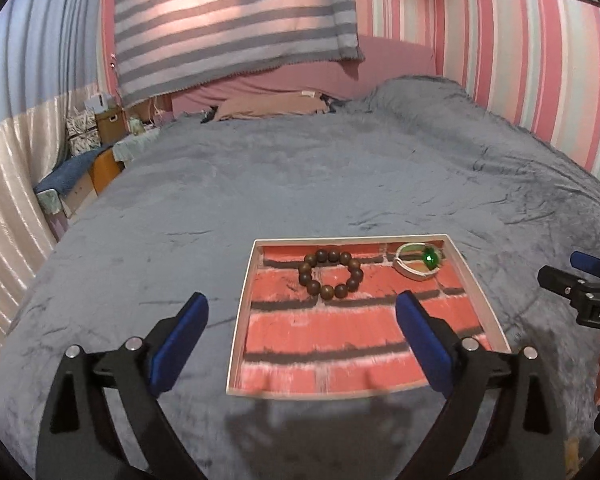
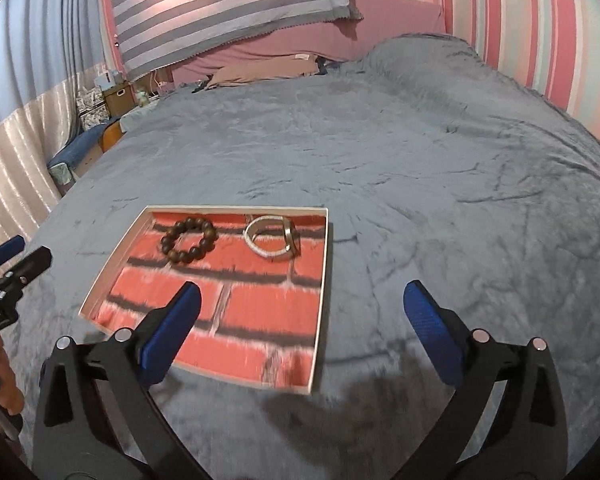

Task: Organize jewelry
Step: 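Move both tools back toward the remaining jewelry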

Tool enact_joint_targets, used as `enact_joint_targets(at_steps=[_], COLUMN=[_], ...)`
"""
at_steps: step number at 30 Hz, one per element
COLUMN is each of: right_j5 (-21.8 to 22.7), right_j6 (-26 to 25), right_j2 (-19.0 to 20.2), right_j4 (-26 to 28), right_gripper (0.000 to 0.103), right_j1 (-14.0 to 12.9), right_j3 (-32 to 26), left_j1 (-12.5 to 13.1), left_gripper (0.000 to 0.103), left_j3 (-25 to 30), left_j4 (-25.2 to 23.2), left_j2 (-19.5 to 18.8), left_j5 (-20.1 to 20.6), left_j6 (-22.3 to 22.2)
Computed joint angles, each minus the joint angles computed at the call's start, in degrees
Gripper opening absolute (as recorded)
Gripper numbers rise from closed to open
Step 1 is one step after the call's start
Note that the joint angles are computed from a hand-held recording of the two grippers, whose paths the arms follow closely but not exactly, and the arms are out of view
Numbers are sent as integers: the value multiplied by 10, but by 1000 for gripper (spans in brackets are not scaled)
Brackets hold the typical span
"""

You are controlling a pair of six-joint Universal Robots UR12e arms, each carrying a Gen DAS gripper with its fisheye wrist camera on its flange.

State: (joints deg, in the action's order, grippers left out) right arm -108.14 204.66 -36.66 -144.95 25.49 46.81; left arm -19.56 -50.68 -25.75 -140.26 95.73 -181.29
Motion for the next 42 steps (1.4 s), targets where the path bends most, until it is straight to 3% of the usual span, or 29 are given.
enact_joint_targets(at_steps=[8,17,34,38,42], right_j5=[-63,-144,-181,-189,-198], right_j6=[-12,-38,-12,1,21], right_j2=[-63,-112,-160,-163,-167], right_j4=[-137,-228,-304,-300,-296], right_gripper=[99,99,99,99,99], right_j1=[31,69,102,105,106], right_j3=[137,248,373,389,408], left_j1=[-11,-24,-51,-58,-57], left_gripper=[93,93,93,93,93], left_j3=[-180,-306,-418,-441,-459], left_j4=[131,204,279,306,306], left_j2=[94,162,212,215,219], left_j5=[14,23,42,60,46], left_j6=[-16,-49,-63,-59,-65])
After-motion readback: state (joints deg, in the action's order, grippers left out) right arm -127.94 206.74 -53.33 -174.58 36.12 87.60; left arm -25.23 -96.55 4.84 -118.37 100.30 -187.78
